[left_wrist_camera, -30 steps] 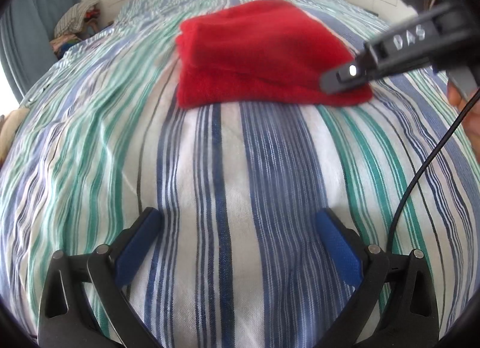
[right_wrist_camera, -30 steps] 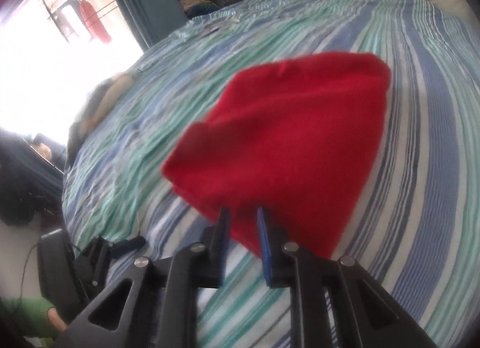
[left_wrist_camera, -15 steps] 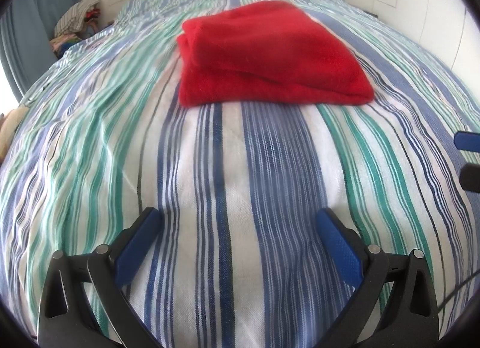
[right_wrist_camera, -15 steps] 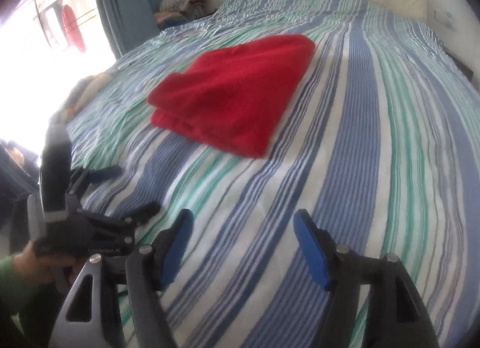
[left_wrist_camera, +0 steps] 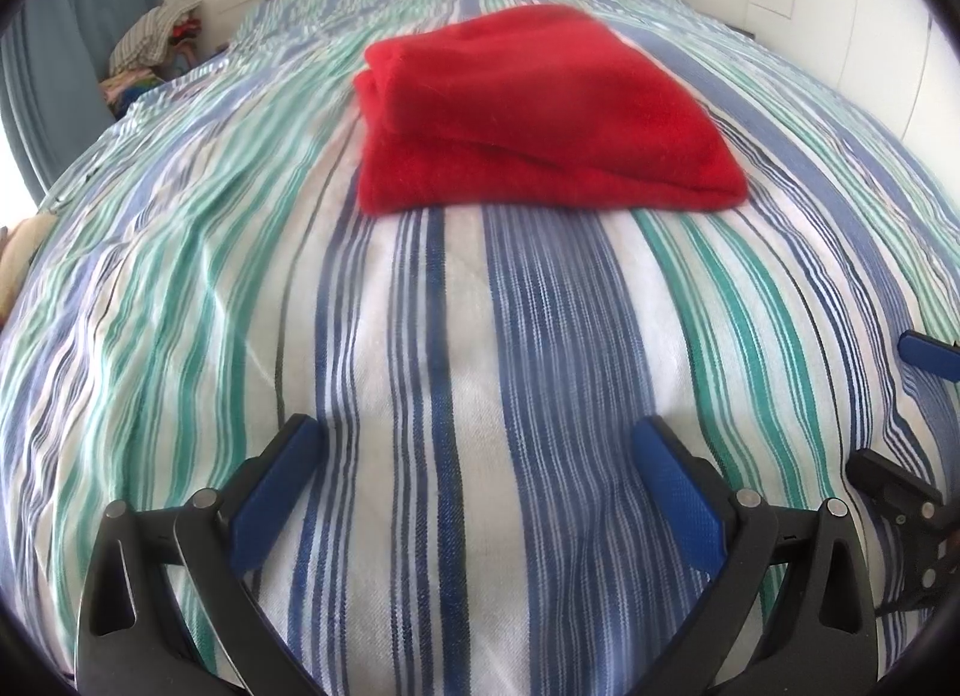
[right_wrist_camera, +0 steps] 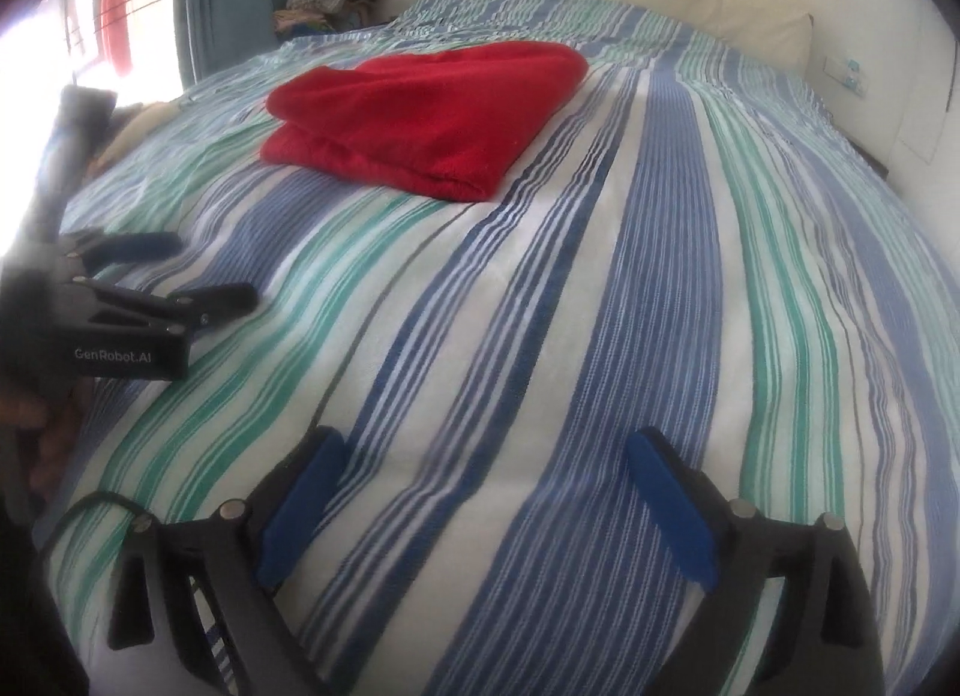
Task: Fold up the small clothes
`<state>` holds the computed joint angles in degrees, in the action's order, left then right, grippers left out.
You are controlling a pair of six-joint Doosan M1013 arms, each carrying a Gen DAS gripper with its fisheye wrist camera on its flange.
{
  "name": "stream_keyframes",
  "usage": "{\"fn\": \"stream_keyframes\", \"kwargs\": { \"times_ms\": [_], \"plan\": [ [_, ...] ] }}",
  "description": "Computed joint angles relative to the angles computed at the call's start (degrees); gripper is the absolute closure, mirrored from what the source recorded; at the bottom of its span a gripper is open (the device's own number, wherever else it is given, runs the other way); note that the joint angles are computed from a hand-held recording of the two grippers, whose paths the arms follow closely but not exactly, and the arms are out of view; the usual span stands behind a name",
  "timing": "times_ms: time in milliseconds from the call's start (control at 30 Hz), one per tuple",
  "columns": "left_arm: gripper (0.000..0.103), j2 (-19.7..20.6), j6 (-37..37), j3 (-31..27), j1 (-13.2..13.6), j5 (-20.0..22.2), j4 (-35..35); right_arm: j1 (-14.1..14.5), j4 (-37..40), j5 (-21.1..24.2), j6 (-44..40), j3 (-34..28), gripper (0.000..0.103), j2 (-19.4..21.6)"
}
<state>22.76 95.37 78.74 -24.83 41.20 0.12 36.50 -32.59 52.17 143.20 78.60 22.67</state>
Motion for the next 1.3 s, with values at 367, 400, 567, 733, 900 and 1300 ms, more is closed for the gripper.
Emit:
{"fn": "stream_keyframes", "kwargs": {
  "times_ms": [367,400,567,733,900,1300],
  "plan": [
    [0.0,-0.2,0.0,0.3,0.0,-0.5,0.1,0.3,-2.0,0.6,2.1,0.2,0.003,0.5],
    [0.0,-0.2,0.0,0.3,0.0,-0.6,0.1,0.4,-2.3,1.1,2.1,0.0,0.003,0.6],
    [0.0,-0.3,-0.1,0.6,-0.1,-0.9,0.2,0.7,-3.0,2.5,2.6,-0.5,0.001,1.0],
    [0.0,-0.3,-0.1,0.6,-0.1,-0.9,0.2,0.7,-3.0,2.6,2.6,-0.6,0.001,1.0],
    [0.0,-0.1,0.2,0.2,0.0,0.0,-0.5,0.8,-3.1,2.8,2.5,-0.6,0.001,1.1],
    [0.001,17.5,0.6,-34.3,7.7,21.3,-27.2,-7.0,10.6,-16.1,-1.5,-2.8,0.004,-1.4]
  ]
}}
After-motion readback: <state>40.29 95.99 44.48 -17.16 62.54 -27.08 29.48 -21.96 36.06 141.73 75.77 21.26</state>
